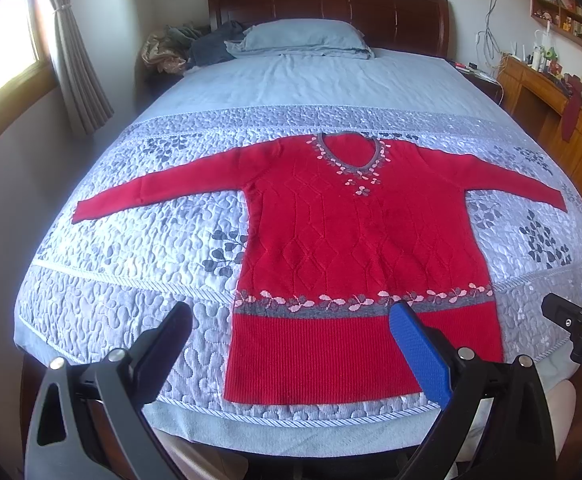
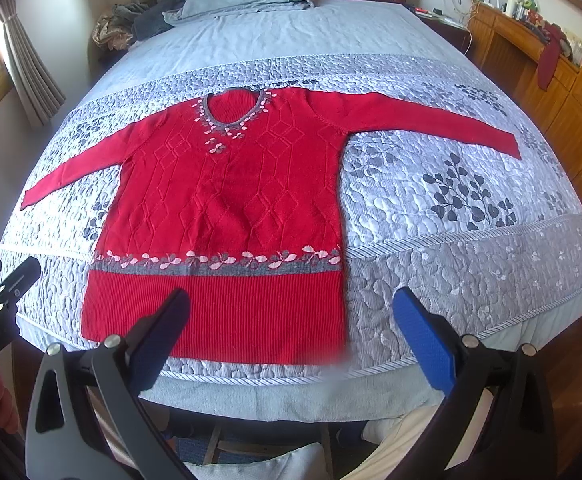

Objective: Fold small clothes

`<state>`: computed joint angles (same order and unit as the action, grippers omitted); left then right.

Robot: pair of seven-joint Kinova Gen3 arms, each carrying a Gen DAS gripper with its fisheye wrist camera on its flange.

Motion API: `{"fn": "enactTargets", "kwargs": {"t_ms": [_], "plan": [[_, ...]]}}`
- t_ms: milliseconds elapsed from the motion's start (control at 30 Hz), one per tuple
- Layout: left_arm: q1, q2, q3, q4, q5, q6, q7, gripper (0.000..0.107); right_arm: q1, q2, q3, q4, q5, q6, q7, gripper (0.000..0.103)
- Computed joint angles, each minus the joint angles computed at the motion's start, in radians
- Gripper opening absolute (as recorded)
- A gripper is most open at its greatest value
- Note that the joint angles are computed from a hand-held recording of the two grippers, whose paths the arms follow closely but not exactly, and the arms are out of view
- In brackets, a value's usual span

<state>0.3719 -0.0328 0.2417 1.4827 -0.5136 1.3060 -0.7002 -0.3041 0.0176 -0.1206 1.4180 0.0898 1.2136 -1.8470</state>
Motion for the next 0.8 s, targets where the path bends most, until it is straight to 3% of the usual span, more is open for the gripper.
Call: {"fn": "enactTargets", "kwargs": {"t_ms": [800], "plan": [[-0.01, 0.007, -0.008, 0.005, 0.007, -0.008, -0.017, 0.099, 0.005, 0.021, 0.007, -0.003, -0.013, -0.008, 0.007, 0.1]]}}
